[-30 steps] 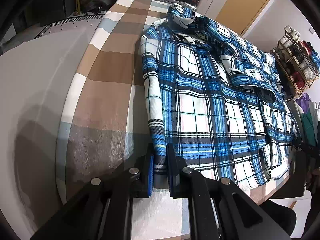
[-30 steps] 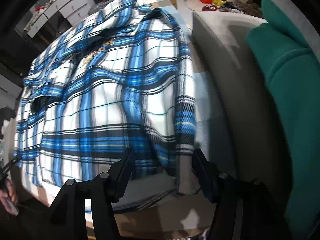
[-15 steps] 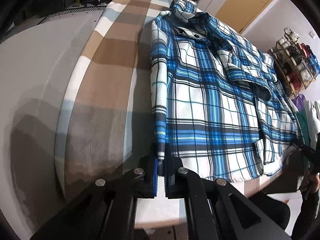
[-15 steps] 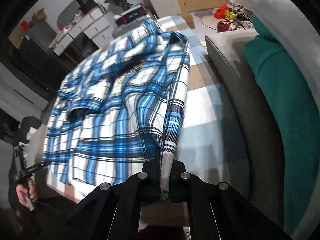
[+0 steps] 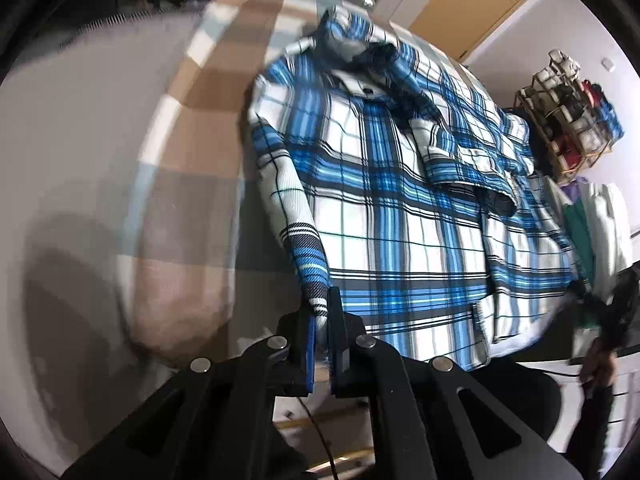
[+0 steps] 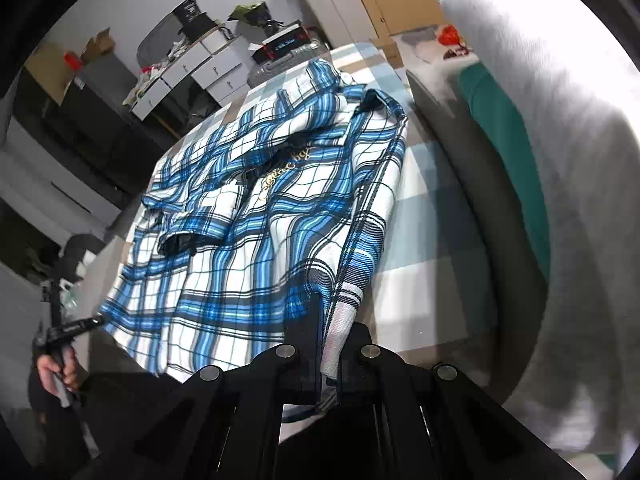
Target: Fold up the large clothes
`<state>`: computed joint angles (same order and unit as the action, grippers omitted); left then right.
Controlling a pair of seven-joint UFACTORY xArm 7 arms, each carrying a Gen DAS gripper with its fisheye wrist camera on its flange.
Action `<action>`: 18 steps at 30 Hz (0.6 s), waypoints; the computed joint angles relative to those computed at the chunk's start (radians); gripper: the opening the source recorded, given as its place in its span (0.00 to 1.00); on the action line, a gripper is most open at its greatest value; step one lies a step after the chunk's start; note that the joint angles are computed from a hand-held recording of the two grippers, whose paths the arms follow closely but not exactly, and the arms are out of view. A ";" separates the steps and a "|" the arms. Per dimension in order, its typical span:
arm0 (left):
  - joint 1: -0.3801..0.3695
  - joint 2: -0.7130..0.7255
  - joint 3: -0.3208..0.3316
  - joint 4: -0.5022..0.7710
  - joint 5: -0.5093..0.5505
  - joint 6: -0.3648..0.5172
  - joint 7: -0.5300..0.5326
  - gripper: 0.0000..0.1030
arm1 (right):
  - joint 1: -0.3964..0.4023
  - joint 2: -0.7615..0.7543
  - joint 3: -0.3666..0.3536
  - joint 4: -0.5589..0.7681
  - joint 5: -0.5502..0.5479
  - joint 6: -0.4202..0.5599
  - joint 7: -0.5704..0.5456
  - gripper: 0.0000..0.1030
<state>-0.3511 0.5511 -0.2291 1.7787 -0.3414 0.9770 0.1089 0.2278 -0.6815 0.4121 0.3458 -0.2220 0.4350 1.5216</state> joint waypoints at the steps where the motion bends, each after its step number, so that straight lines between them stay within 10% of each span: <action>1: -0.007 0.009 0.007 0.012 0.013 0.016 -0.016 0.00 | -0.006 0.011 -0.004 0.003 -0.003 -0.010 -0.005 0.04; 5: -0.004 0.020 0.010 0.024 0.020 0.053 -0.038 0.02 | -0.008 0.028 -0.003 0.012 -0.009 -0.014 -0.018 0.04; 12: -0.010 0.020 0.019 0.021 0.032 0.050 -0.066 0.55 | 0.006 0.025 0.001 0.002 -0.004 -0.016 -0.014 0.06; 18: -0.044 0.048 0.030 0.053 0.096 0.025 -0.076 0.57 | 0.002 0.037 0.003 0.002 -0.008 -0.030 -0.010 0.06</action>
<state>-0.3951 0.5989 -0.1989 1.8312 -0.2451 1.0021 0.0325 0.2298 -0.6446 0.4152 0.3475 -0.2296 0.4048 1.5116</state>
